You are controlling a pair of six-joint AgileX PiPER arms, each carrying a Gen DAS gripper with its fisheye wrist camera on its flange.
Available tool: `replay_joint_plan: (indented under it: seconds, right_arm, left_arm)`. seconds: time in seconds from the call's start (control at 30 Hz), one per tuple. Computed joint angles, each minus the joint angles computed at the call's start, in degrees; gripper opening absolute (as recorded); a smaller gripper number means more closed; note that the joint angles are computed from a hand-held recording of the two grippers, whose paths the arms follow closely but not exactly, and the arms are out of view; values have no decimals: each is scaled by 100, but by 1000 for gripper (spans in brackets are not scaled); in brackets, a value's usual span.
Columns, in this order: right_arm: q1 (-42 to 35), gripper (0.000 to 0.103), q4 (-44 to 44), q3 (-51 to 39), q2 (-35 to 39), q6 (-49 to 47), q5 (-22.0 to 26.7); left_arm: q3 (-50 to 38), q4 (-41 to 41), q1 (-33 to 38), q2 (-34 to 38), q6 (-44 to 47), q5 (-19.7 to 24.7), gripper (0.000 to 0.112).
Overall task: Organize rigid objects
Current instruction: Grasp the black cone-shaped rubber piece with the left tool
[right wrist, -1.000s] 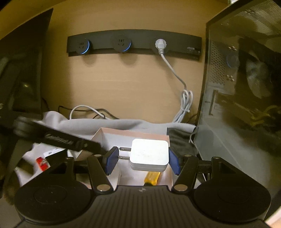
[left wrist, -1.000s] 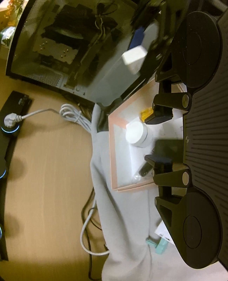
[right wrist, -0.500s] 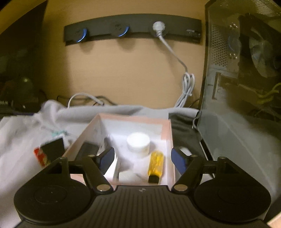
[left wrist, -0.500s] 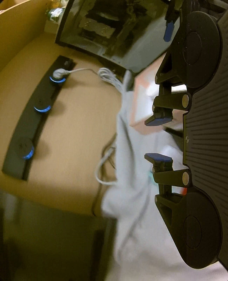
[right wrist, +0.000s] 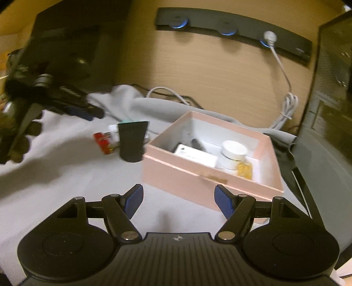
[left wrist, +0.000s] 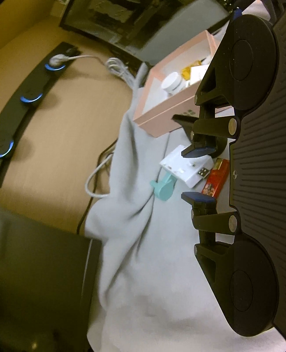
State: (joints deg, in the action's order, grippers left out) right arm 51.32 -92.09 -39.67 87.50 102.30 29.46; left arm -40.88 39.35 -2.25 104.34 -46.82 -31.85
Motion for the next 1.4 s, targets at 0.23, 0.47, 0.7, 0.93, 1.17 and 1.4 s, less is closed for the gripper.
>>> replay_joint_plan:
  seconds: [0.23,0.47,0.7,0.93,1.17,1.4]
  right_arm:
    - [-109,72,-226,151,41,626,-424]
    - [-235,72,-353,244,-40,956,-614]
    - [-245,73,-588,295,-62,1266,-578]
    - [-348,74,-590,290,-84,1299,-744]
    - [-411,74,-173,182,-41,913,-835]
    - [-487,74,651,-36,105,88,-833]
  left_arm:
    - [-126,552,-123,89,-191,-326,37]
    - [-72,-591,-849,-71,1190,65,37]
    - [-762,-1573,-1358,534,2012,909,43]
    - [-882,-3044,-1711,810,3718,870,51]
    - [-853,-3950,-1956,815,4882,858,51]
    - [350,-2286,-1272,10,3253,-76,51]
